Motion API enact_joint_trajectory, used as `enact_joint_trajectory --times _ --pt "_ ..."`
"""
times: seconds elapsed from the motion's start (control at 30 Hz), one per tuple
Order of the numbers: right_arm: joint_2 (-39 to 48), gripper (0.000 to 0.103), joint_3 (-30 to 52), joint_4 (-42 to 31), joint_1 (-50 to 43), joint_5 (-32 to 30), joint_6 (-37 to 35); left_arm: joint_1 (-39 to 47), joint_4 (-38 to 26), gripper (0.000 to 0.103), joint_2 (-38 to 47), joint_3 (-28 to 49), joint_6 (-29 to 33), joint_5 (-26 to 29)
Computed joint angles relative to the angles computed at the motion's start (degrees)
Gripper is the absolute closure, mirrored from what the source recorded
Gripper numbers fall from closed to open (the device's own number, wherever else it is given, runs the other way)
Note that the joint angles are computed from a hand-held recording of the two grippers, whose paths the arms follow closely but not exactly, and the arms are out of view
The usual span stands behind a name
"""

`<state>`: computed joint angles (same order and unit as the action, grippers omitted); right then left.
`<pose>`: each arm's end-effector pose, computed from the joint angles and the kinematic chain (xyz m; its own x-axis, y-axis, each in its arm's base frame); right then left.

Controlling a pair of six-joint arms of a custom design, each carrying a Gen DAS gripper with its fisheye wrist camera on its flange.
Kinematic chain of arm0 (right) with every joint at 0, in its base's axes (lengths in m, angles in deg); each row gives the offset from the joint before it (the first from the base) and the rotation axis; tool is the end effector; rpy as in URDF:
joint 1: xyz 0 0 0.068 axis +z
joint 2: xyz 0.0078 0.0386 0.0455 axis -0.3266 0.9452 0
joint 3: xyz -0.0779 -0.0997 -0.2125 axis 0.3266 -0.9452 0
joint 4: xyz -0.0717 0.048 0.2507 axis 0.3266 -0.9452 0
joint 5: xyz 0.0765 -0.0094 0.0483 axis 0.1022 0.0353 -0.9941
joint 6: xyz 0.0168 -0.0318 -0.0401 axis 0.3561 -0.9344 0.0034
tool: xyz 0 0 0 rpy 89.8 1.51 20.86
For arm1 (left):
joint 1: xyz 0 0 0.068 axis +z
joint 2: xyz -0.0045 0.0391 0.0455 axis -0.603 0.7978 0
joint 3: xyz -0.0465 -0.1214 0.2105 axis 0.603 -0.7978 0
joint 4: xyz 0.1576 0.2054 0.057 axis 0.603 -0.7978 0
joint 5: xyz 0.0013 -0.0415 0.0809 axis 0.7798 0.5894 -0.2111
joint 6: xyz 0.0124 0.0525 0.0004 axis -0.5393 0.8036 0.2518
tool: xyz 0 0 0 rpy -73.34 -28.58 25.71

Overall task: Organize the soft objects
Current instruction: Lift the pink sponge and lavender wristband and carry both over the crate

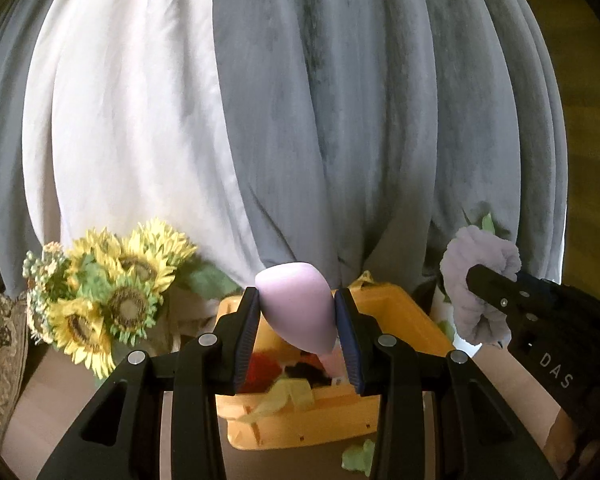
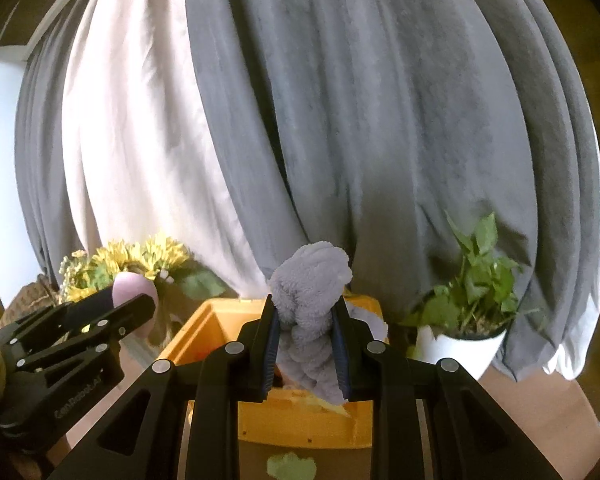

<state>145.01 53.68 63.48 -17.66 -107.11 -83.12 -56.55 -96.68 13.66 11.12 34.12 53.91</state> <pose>0.3367 0.0198 0.3551 -0.3640 -0.0227 -0.9311 -0.3299 0.9380 0.1061 0.3005 -0.0925 0.3508 -0.3399 -0.0193 -0.9403 -0.0547 0.9985 -0.0008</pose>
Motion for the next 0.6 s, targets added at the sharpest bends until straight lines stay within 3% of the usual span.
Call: enact_joint_trajectory --times 0.6 --pt "13.69 0.077 9.75 2.77 2.05 1.87 0.90 5.01 4.05 0.065 13.24 8.23 2.96 4.88"
